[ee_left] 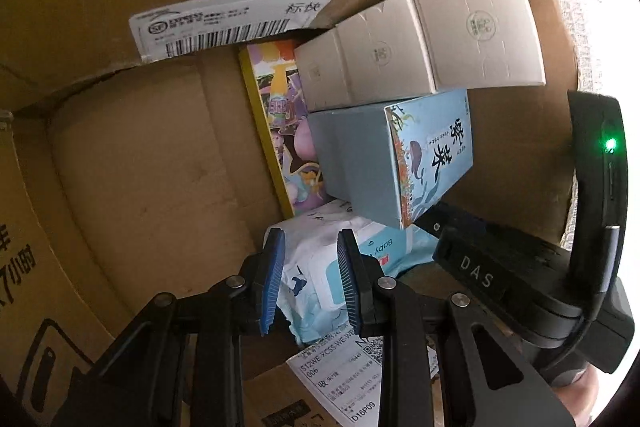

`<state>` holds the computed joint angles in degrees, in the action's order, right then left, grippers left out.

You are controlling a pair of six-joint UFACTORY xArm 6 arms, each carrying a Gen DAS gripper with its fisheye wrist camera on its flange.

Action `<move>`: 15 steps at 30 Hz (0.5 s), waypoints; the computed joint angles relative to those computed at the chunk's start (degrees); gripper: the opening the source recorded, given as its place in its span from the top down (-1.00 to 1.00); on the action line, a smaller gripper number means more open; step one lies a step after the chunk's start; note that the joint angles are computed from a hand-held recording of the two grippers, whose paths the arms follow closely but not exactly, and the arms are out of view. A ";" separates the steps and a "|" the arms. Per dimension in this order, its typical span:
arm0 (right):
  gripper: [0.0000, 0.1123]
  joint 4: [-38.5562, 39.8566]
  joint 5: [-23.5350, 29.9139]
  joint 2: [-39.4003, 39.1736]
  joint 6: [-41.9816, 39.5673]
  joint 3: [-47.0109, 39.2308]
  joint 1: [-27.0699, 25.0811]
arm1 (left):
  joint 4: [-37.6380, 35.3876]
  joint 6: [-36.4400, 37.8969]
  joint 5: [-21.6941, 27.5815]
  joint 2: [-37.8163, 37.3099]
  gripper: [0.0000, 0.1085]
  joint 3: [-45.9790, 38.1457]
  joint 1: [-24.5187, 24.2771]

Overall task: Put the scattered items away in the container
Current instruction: 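Lower the baby-wipes pack into the cardboard box and open the right gripper, then withdraw the right tool from the cardboard box toward the remaining items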

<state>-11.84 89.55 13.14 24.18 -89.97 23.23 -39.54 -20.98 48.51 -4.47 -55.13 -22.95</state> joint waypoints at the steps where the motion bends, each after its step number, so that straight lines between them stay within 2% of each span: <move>1: 0.69 -0.06 0.25 0.25 0.07 -0.38 0.13 | -0.04 0.02 0.02 -0.05 0.46 -0.07 0.03; 10: 0.68 1.08 1.79 1.44 0.17 -2.99 0.85 | 3.44 -1.67 2.25 -0.29 0.46 -1.76 -0.37; 12: 0.68 2.69 1.53 0.92 0.88 -3.02 0.64 | 4.75 -2.10 3.04 -0.28 0.46 -2.48 -0.53; 15: 0.68 8.90 -1.59 -2.22 5.66 -0.95 -0.72 | 5.67 -2.90 3.27 -0.83 0.49 -2.70 -0.62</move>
